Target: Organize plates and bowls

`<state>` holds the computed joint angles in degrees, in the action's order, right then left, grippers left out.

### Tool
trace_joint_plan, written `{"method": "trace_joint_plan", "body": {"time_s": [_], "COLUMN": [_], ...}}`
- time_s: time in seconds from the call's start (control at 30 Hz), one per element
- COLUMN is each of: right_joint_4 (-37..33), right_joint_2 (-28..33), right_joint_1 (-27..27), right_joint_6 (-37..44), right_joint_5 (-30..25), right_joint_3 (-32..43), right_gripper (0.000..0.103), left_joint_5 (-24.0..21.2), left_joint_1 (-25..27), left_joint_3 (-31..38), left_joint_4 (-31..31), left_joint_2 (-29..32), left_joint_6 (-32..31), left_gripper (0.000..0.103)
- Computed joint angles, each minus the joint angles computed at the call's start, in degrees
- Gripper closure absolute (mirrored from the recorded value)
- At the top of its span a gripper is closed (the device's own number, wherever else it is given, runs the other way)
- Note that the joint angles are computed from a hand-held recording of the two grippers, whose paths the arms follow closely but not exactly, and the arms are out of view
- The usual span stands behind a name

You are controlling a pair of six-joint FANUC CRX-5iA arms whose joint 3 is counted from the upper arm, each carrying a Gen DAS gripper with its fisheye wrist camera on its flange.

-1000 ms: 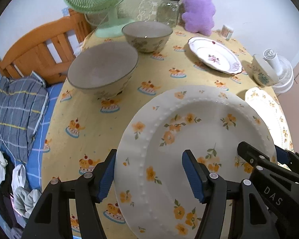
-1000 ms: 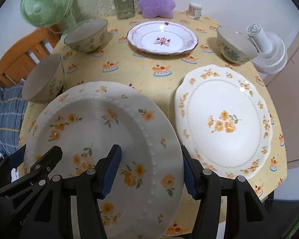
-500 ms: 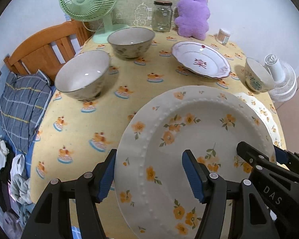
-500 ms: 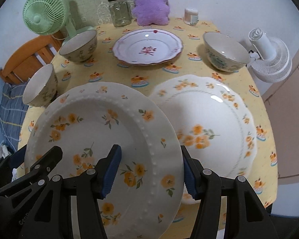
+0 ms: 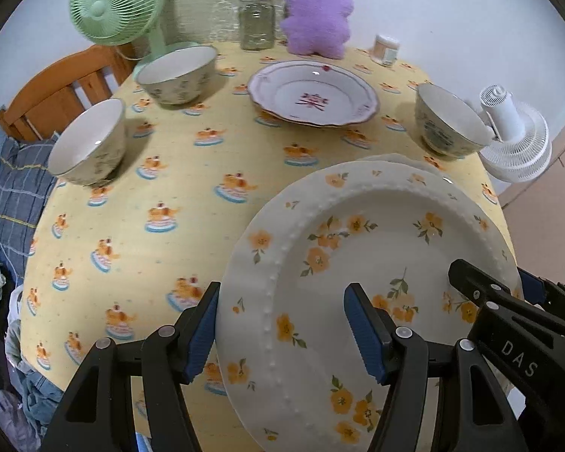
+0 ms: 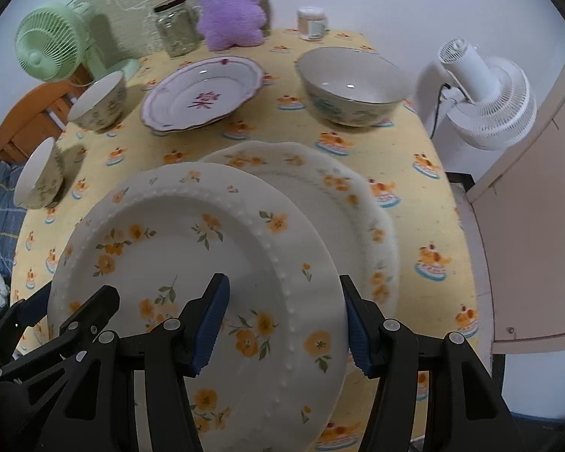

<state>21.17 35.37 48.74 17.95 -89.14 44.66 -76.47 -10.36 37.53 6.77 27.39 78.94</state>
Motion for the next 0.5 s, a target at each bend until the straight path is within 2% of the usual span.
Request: {"method": "trace_joint_plan", "body": {"time_s": [0.27,0.5], "right_joint_4": [0.13,-0.26], "right_joint_2": [-5.71,-8.97], "right_joint_1": [-1.14,-2.17], "right_joint_6": [-0.86,-2.08], "right_joint_5": [2.5,3.81], "right_joint_3": [-9.4,-15.01], "right_gripper": [0.042,0.042], "left_joint_5": [0.01,-2.56], "left_joint_1": [-2.86,-4.78], "left_joint_3": [0.32,2.72], "left_joint_4": [0.45,0.72], "left_joint_2": [1.21,3.99], "left_joint_6": [2.41,3.57], "left_gripper": [0.038,0.038]}}
